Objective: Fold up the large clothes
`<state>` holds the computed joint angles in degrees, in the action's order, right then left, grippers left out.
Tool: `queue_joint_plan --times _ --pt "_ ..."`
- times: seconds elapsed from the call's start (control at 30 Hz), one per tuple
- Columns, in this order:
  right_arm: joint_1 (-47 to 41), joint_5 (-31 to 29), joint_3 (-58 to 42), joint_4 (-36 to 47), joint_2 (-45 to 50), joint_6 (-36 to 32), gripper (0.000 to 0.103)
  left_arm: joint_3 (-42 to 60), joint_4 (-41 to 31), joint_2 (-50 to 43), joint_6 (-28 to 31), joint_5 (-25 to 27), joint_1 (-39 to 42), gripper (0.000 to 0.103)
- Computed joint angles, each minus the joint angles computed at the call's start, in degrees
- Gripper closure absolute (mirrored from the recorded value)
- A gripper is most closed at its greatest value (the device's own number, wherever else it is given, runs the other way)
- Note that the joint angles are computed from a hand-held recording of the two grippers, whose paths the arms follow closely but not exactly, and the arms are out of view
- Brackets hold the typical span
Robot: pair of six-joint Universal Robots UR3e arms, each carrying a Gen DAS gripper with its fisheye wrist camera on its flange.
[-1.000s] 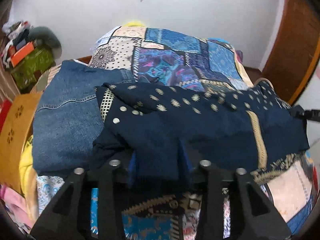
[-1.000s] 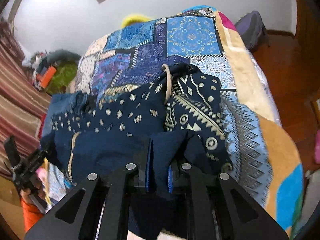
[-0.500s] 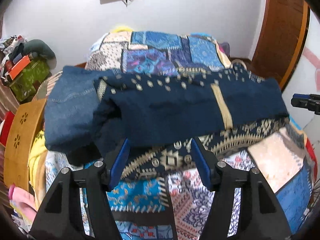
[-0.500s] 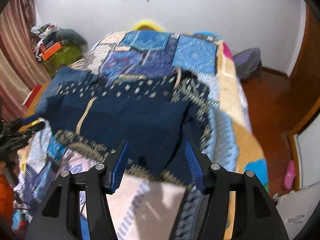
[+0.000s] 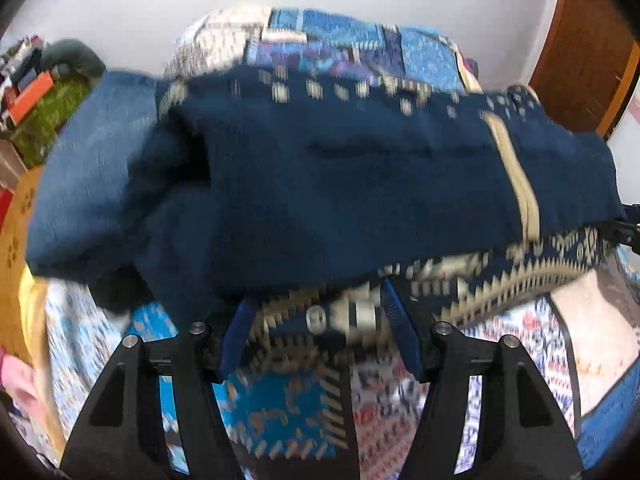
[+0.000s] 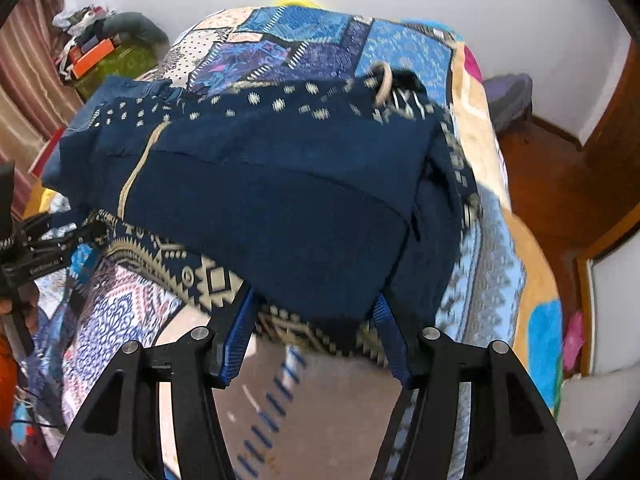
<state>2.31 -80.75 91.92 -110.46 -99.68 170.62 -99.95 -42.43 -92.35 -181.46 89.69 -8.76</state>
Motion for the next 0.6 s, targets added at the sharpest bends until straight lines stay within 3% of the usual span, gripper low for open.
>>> queue_joint_plan --times 0.2,0.37,0.47,0.6 --pt "0.91 1.64 -8.67 -0.12 7.35 -2.54 0.05 12.4 -0.9 -7.17 1.72 1.74 0.23 0.041" --pt "-0.22 2.33 -22.01 0.67 18.31 -0.66 0.05 26.67 -4.24 -15.06 0.72 0.46 2.96 0.041" --pt "-1.73 2.96 -32.41 2.53 25.71 3.61 0.05 36.21 -6.29 -20.35 -1.38 2.85 3.7 0.041" --pt "-2.03 -1.48 -39.96 0.21 31.23 11.5 0.05 42.7 -6.03 -23.56 -3.81 5.02 4.62 0.041"
